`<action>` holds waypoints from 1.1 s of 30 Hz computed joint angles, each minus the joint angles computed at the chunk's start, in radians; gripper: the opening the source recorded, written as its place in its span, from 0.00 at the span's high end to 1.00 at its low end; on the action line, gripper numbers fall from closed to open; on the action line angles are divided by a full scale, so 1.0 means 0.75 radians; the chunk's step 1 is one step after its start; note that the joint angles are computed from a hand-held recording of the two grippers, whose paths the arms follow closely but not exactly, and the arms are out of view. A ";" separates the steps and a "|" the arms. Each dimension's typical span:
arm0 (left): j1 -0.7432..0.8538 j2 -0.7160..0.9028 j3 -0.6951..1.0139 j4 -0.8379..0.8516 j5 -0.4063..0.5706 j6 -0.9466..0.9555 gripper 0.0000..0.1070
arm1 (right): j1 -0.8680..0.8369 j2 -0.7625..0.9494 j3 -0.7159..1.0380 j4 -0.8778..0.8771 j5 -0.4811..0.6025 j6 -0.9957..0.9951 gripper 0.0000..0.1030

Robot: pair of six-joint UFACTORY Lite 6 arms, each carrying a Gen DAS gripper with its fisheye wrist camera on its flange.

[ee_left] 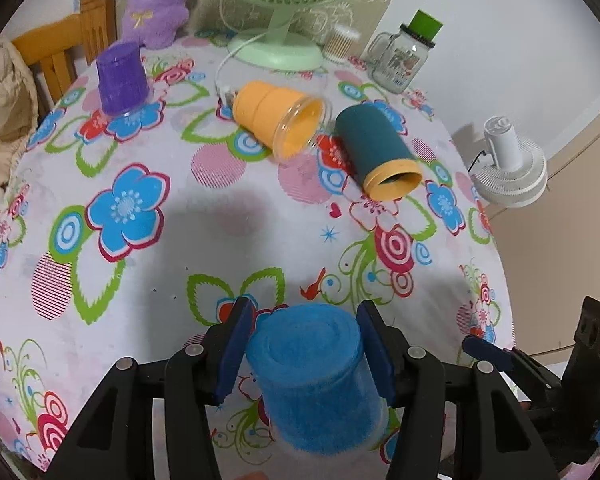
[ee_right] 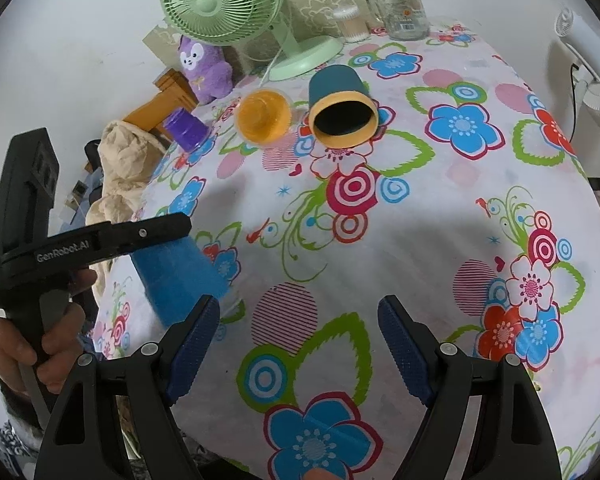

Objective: Flip cup upside down
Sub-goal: 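Rotate the right gripper to turn the blue cup rim-down, then lower the blue cup rim-down onto the tablecloth and open the right gripper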

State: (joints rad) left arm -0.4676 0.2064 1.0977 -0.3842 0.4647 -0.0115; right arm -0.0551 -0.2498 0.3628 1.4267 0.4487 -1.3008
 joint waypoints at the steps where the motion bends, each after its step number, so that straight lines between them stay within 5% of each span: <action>1: -0.004 -0.017 -0.005 0.012 -0.003 -0.013 0.48 | 0.003 -0.013 -0.005 0.000 0.001 0.004 0.19; 17: -0.069 -0.230 -0.083 0.261 -0.037 -0.260 0.60 | 0.143 -0.211 -0.067 -0.128 -0.080 0.212 0.19; 27: -0.084 -0.318 -0.108 0.296 -0.033 -0.298 0.58 | 0.161 -0.248 -0.079 -0.190 -0.106 0.288 0.19; 33: -0.082 -0.368 -0.165 0.291 -0.069 -0.307 0.32 | 0.239 -0.256 -0.066 -0.318 -0.200 0.451 0.18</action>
State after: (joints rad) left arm -0.5290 -0.0694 0.9737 -0.1658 0.4131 -0.2414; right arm 0.1239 -0.4417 0.3136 1.1881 0.2988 -0.9629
